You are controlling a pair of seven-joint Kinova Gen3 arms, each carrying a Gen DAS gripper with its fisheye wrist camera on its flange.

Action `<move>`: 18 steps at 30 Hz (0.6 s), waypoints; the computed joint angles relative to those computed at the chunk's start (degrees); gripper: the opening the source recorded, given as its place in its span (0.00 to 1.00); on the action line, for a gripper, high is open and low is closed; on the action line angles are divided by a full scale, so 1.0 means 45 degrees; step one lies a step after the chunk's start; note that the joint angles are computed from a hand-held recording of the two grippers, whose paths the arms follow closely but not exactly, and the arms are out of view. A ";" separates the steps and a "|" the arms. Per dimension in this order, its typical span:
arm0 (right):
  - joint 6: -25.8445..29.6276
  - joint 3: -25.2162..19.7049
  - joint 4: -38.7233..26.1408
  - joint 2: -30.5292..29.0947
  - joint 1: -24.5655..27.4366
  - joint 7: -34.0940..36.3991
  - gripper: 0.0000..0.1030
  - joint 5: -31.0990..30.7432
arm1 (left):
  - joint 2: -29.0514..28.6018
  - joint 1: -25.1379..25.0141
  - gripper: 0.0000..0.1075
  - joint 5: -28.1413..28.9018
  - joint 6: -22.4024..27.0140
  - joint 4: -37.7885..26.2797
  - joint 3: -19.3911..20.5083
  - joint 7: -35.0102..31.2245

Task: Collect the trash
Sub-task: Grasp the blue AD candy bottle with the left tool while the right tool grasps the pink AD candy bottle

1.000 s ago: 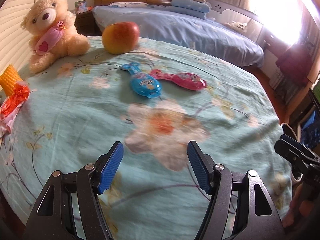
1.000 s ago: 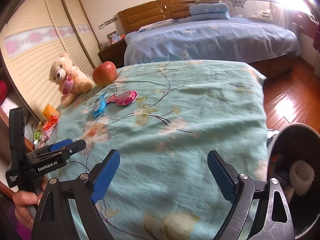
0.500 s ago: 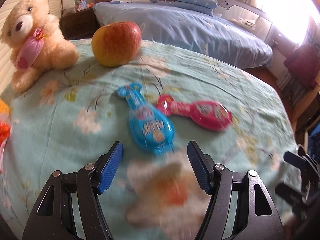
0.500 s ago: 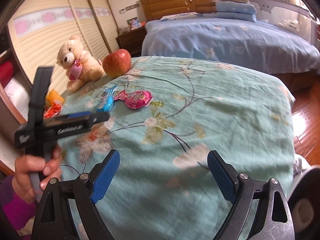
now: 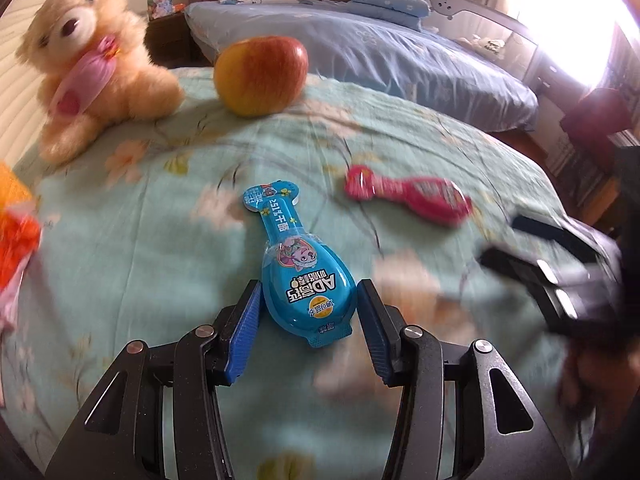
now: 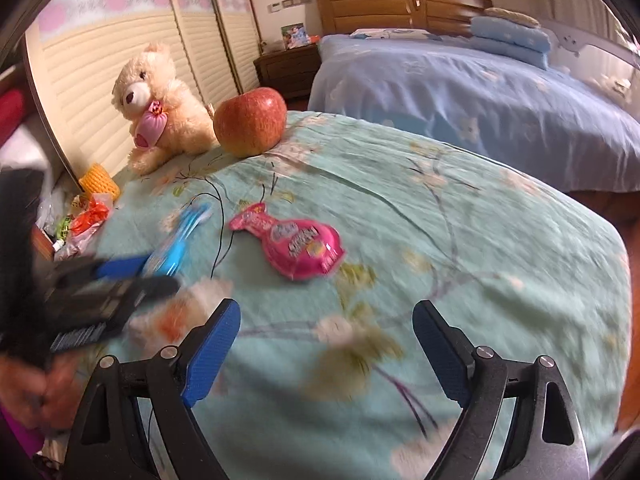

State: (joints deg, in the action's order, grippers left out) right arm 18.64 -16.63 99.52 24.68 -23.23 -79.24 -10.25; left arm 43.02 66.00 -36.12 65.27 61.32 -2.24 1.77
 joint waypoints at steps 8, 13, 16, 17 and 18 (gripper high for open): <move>0.1461 0.1196 -0.2095 0.1191 -0.1582 -0.0670 0.75 0.1165 | -0.0018 0.0703 0.44 -0.0512 0.0300 0.0262 0.0017 0.0771; 0.1433 0.2281 -0.2201 0.1192 -0.2664 -0.2026 0.47 0.2308 | -0.0007 0.0687 0.44 -0.0569 0.0267 0.0288 0.0047 0.0745; 0.1173 0.2008 -0.1609 0.0819 -0.2324 -0.2442 0.37 0.2230 | -0.0106 0.0720 0.44 -0.0636 0.0101 0.0471 0.0027 0.0895; 0.1105 0.2032 -0.1418 0.0683 -0.2328 -0.2634 0.33 0.2268 | -0.0127 0.0751 0.44 -0.0672 0.0088 0.0504 0.0014 0.0962; 0.1023 0.2011 -0.1156 0.0500 -0.2268 -0.2821 0.21 0.2244 | -0.0142 0.0779 0.44 -0.0700 0.0080 0.0527 0.0016 0.1018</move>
